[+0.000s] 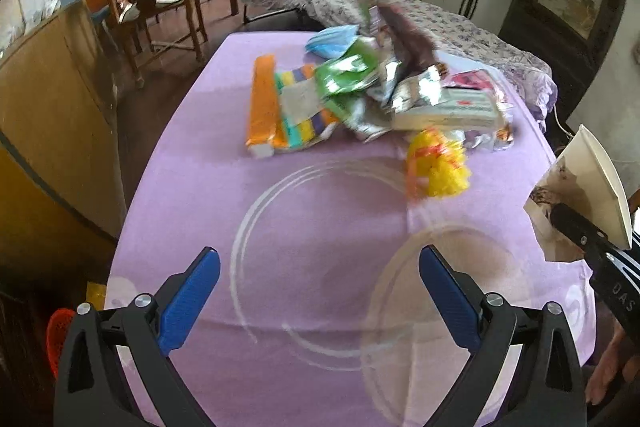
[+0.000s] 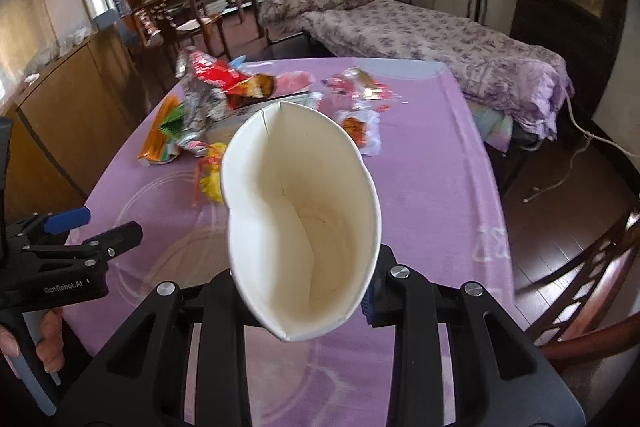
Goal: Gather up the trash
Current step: 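Grasp the white paper cup with the right tool while the left tool grasps the yellow bag, then carry the cup and yellow bag to the red basket and release both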
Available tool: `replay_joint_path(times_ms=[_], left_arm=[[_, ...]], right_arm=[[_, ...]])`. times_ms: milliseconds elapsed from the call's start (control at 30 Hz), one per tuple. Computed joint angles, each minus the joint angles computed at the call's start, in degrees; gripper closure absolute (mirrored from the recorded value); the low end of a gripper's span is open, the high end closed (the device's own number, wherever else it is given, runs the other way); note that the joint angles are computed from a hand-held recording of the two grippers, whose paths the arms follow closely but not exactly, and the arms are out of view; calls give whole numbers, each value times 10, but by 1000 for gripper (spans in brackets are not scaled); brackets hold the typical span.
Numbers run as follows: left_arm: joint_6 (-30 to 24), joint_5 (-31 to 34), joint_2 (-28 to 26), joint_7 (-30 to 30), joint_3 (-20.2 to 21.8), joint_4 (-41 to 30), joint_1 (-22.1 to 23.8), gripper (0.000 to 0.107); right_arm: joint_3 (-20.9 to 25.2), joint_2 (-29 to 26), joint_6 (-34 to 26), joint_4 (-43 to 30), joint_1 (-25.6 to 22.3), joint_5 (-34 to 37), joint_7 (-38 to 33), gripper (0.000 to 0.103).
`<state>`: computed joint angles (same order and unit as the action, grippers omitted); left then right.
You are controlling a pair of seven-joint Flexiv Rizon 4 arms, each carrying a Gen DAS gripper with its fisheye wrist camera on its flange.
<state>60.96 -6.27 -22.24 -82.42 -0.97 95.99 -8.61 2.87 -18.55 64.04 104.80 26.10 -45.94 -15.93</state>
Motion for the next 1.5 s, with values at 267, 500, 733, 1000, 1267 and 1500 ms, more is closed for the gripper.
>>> replay_joint_path(times_ms=[267, 500, 733, 1000, 1267, 1500], left_arm=[[-55, 1, -34, -22, -6, -70, -21, 9], [-124, 22, -86, -84, 3, -162, -41, 9], [-154, 36, -116, -108, 5, -209, -51, 17], [-176, 38, -132, -130, 5, -230, -52, 34], [-177, -1, -126, -97, -16, -210, -32, 80], [-139, -19, -79, -51, -21, -136, -17, 85]], right_arm=[[9, 19, 22, 26, -25, 42, -7, 71], [15, 14, 15, 22, -29, 78, -39, 71], [9, 9, 0, 19, -24, 73, -52, 71], [10, 7, 4, 15, -22, 77, -62, 71], [8, 8, 11, 17, -21, 76, -61, 71], [7, 10, 17, 18, -21, 71, -54, 71]])
